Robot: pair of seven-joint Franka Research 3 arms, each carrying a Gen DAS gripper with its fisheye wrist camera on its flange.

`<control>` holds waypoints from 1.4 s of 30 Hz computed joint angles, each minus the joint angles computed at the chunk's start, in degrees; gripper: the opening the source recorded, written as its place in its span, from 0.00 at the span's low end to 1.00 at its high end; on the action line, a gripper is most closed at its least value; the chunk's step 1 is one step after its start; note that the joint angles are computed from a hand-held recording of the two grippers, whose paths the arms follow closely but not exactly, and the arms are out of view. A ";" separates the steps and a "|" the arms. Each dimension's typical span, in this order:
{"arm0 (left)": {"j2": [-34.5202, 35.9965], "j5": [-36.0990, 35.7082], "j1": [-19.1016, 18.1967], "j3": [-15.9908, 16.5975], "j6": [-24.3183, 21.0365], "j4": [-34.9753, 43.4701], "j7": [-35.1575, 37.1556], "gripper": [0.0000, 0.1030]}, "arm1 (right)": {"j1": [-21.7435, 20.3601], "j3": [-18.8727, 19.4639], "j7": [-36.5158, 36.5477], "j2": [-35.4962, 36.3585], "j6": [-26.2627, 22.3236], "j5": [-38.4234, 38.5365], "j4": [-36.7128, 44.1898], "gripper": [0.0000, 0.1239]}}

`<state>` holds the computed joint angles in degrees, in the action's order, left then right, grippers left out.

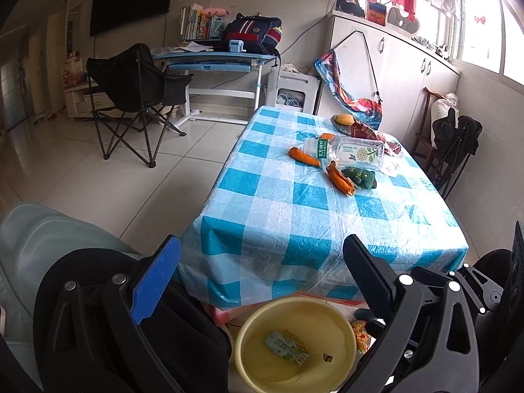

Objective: Collect trash

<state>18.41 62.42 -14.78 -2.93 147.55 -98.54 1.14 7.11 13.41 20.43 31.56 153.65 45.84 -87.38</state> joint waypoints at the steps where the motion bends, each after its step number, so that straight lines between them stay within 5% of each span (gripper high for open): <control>1: -0.02 0.31 0.09 0.07 0.80 -0.16 -0.35 0.93 | 0.20 -0.18 0.46 0.20 0.16 -0.19 0.22 0.66; 42: 2.17 -4.65 -0.67 0.72 2.59 1.57 6.12 0.93 | -0.39 0.41 3.22 0.49 3.53 -1.27 -0.26 0.72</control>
